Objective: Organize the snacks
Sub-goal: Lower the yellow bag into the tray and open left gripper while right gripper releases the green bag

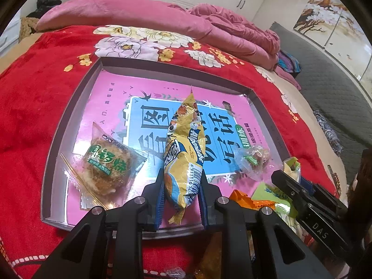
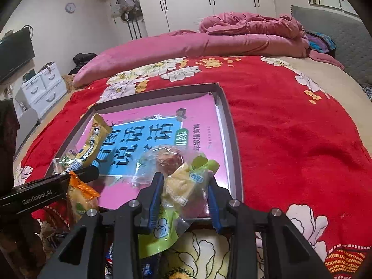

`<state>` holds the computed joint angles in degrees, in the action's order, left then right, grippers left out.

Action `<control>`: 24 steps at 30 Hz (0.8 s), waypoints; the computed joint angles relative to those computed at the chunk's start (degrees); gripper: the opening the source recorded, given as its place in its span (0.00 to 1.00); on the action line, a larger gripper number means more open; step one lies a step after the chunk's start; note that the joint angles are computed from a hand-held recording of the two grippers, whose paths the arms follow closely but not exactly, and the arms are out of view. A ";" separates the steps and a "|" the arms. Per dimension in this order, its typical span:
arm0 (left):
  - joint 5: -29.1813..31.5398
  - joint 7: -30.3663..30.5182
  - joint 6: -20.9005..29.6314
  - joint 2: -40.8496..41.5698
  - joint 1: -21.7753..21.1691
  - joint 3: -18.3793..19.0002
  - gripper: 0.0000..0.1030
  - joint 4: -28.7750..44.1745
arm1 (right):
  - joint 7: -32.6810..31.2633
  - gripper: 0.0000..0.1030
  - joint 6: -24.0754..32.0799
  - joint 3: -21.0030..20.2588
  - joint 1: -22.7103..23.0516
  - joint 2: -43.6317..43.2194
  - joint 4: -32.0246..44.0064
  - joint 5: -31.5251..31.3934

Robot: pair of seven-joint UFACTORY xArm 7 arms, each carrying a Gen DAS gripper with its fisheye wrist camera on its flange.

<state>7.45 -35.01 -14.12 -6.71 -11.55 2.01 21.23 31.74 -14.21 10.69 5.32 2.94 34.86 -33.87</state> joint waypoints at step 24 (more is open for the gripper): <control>5.74 -3.84 -0.02 0.05 -5.82 7.24 0.25 0.22 | -5.58 0.44 -2.04 -3.46 3.56 -1.43 -1.69 9.79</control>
